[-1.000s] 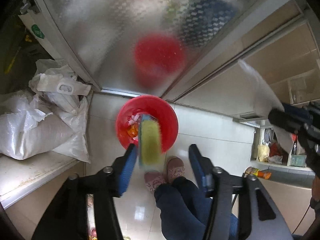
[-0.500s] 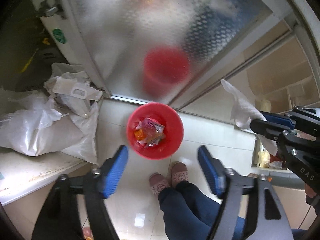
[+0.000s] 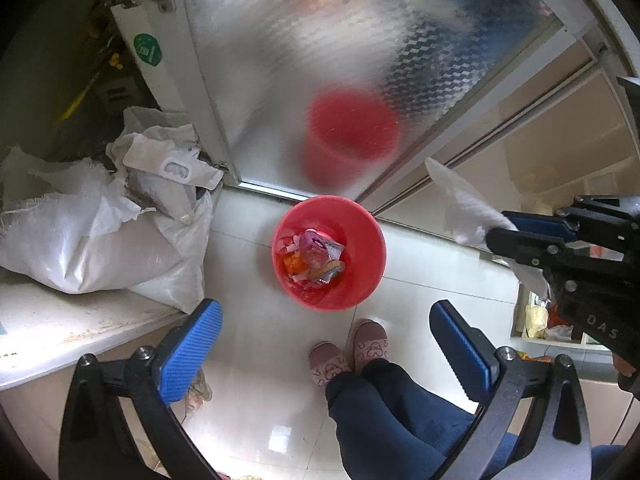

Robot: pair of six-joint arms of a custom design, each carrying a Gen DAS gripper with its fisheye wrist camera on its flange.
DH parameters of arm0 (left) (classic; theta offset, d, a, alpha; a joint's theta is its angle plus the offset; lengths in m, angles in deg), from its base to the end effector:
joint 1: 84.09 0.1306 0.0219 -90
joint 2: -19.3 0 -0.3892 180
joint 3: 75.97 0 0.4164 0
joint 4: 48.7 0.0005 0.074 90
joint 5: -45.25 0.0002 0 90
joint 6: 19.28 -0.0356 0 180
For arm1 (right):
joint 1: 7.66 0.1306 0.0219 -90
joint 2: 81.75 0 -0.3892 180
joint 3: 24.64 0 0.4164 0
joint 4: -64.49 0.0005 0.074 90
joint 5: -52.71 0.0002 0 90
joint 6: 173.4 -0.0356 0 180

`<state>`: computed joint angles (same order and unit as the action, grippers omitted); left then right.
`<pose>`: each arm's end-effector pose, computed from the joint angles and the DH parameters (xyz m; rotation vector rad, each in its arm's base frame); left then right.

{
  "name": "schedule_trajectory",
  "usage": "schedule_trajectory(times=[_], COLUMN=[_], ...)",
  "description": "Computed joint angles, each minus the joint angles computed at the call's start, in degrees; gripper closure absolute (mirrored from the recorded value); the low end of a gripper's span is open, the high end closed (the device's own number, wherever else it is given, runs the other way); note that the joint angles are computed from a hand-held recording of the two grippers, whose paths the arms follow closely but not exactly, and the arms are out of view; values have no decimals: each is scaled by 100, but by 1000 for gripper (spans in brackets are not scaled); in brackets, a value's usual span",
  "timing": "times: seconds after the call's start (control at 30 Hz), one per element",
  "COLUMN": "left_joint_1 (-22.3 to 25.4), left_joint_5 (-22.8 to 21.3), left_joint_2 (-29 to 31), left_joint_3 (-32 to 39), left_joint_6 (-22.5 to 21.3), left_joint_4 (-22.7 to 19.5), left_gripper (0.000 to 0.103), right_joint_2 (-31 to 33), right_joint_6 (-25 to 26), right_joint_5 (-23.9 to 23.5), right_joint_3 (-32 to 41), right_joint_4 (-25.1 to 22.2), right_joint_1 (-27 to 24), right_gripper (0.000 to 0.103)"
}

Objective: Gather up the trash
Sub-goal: 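Open the left tool to drop the brush while the right tool drops the cloth into the bin, then raise both tools back up over the countertop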

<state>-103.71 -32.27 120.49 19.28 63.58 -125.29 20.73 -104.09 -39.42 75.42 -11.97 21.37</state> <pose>0.4923 -0.1842 0.3614 0.7189 2.9293 -0.3492 0.4744 0.2642 0.3855 -0.2218 2.9679 0.1720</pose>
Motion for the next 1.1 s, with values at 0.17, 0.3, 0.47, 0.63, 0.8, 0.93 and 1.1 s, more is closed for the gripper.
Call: schedule_trajectory(times=[0.17,0.3,0.47,0.63,0.8,0.93,1.1], left_joint_1=[64,73,90,120,111,92,80], left_joint_5=[-62,-148,-198,-235,-252,-203,-229], left_joint_2=[-39,-76,-199,-413,-616,-734,-678], left_joint_3=[-79,-101,-56,154,555,1025,1818], left_joint_6=[130,166,283,314,437,598,801], left_joint_4=[94,76,-16,-286,-698,-1068,-1531], left_gripper=[0,0,0,0,0,0,0], right_joint_2=[117,136,20,-181,-398,-443,-354], right_joint_6=[289,398,480,354,307,236,316], right_joint_5=[236,220,126,28,163,280,476], right_joint_3=[65,62,51,224,713,1309,2182], right_joint_4=[-18,-31,-78,-318,-764,-1181,-1638], right_joint_1=[68,65,92,92,154,228,297], right_gripper=[82,45,36,33,30,27,25])
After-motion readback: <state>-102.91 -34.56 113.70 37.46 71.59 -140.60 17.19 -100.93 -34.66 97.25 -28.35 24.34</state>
